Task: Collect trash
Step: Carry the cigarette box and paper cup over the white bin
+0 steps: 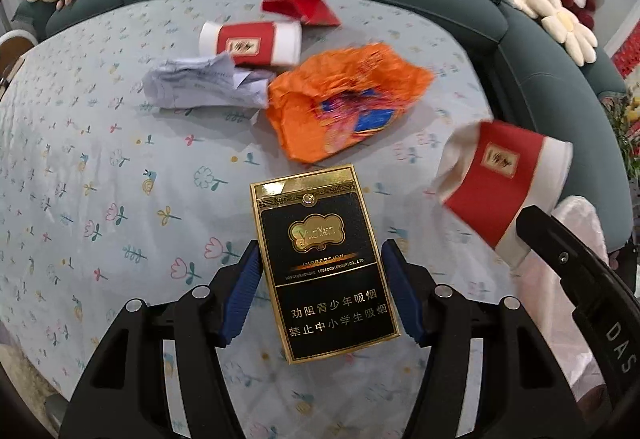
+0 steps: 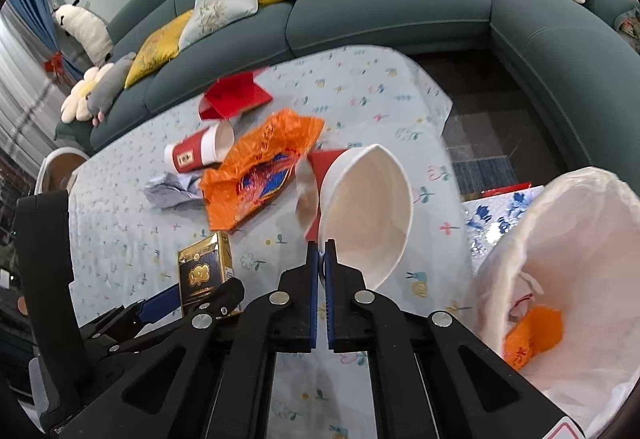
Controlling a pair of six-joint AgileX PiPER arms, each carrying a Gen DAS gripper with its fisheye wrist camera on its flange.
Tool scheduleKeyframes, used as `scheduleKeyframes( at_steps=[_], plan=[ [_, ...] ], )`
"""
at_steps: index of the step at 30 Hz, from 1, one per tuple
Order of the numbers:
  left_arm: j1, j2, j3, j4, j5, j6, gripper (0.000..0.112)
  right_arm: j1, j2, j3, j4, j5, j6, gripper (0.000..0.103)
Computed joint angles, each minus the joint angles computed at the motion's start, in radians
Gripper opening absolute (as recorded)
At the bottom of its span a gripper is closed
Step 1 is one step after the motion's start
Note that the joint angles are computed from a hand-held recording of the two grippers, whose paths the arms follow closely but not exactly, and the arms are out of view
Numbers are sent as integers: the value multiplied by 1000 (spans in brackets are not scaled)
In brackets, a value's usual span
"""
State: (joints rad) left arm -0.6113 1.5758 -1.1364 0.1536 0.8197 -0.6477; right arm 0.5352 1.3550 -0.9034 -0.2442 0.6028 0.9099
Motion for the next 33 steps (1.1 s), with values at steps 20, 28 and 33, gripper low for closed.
scheduleKeyframes(
  at_steps=[20, 28, 33],
  plan=[
    [-400, 23, -255, 98, 163, -160, 58, -49, -517, 113, -171, 389, 68, 3],
    [-517, 109, -380, 115, 207, -176, 58, -338, -695, 174, -7, 429, -191, 4],
    [-571, 157, -450, 124, 233, -175, 58, -685, -759, 195, 240, 429, -545, 4]
  ],
)
